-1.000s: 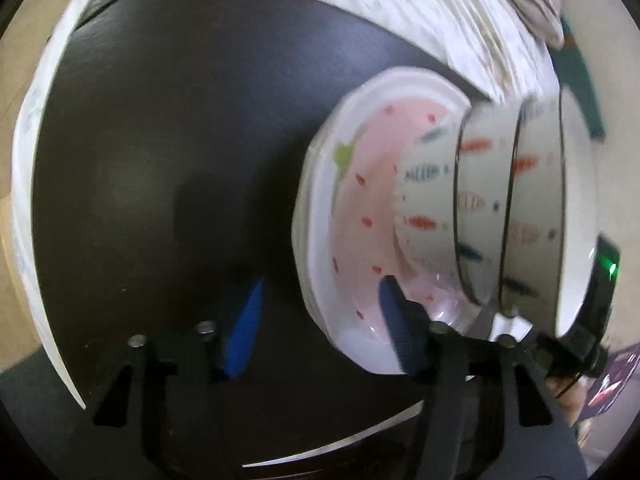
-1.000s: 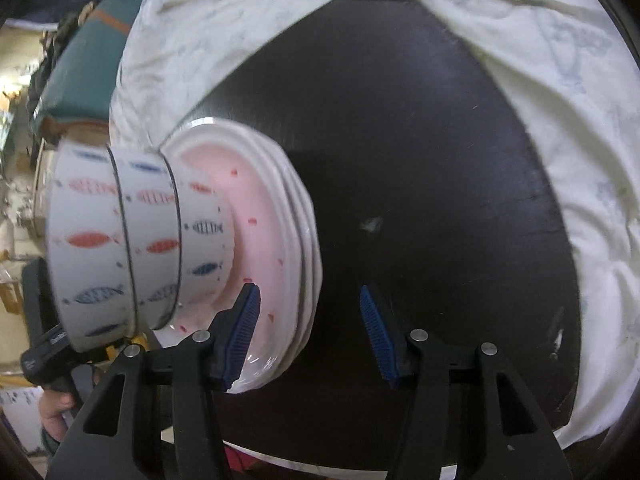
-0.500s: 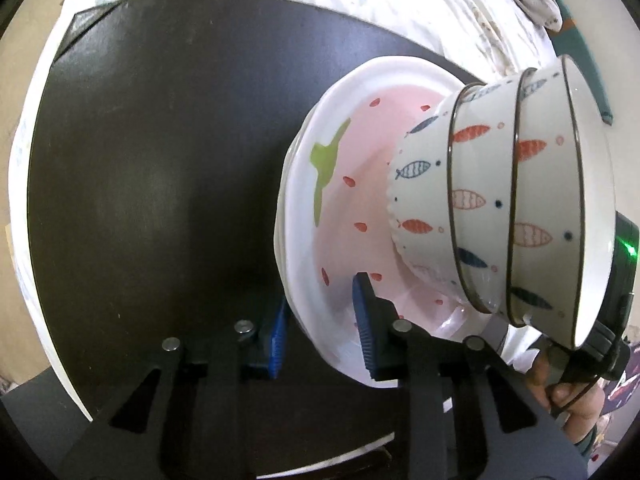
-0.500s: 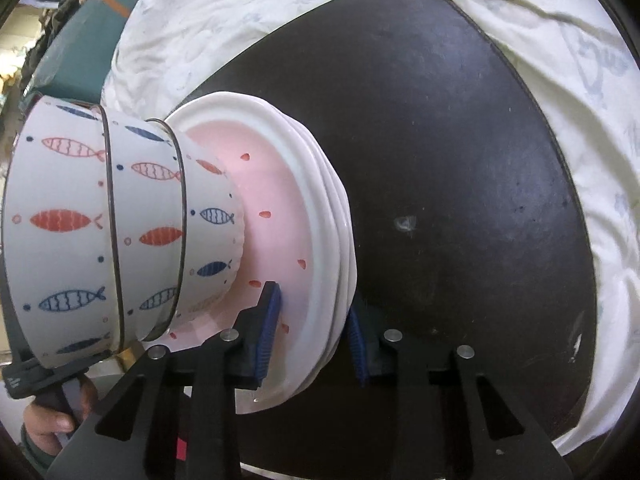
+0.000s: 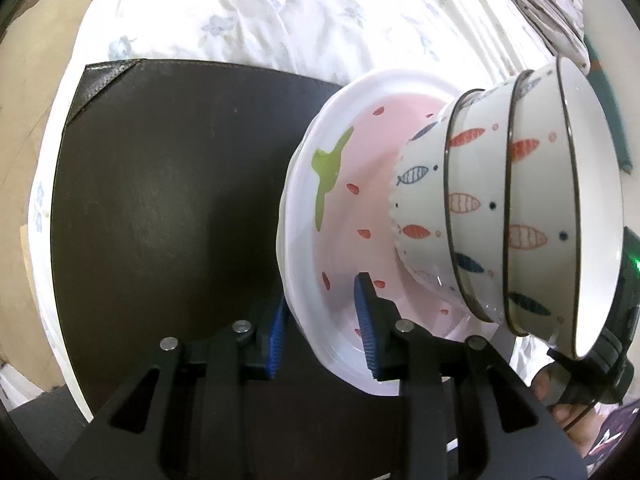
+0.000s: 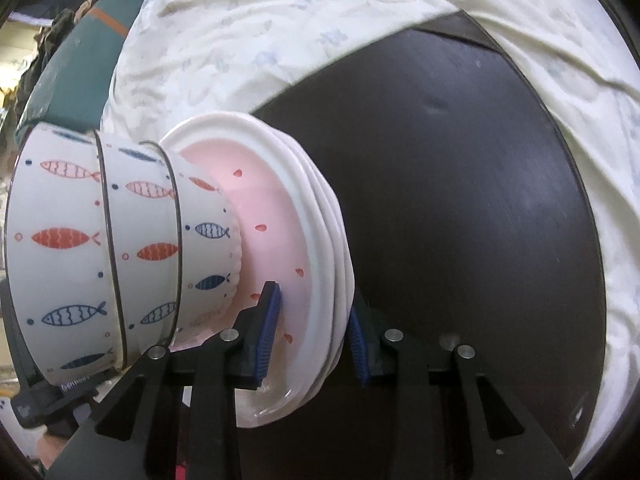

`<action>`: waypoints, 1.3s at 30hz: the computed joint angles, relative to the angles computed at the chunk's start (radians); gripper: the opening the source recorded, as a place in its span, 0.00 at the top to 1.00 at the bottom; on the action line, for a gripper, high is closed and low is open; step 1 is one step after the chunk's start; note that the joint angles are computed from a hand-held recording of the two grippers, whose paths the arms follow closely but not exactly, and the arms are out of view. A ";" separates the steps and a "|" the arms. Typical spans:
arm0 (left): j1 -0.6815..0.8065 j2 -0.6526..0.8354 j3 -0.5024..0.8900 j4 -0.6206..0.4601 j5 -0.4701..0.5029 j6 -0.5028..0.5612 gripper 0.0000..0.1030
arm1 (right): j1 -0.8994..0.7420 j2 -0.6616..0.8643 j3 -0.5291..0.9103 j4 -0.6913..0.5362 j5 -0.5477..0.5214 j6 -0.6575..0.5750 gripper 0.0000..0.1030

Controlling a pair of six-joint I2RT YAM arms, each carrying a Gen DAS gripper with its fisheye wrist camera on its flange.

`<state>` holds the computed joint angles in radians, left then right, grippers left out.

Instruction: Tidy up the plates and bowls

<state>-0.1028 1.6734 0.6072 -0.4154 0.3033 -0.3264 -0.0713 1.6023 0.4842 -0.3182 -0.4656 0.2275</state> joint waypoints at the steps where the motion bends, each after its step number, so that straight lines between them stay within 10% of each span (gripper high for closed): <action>1: 0.011 -0.001 0.000 0.001 0.002 0.005 0.73 | 0.004 0.009 0.009 0.008 0.002 0.016 0.66; 11: 0.006 -0.196 -0.124 0.003 -0.063 0.037 0.72 | 0.028 0.036 0.040 0.043 0.021 0.095 0.67; 27: -0.111 -0.860 -0.169 -0.310 -0.262 0.107 0.70 | -0.019 -0.699 -0.101 -0.305 0.165 -0.094 0.61; 39: -0.247 -1.174 -0.127 -0.531 -0.352 0.063 0.68 | 0.181 -1.284 0.077 -0.802 0.293 -0.004 0.14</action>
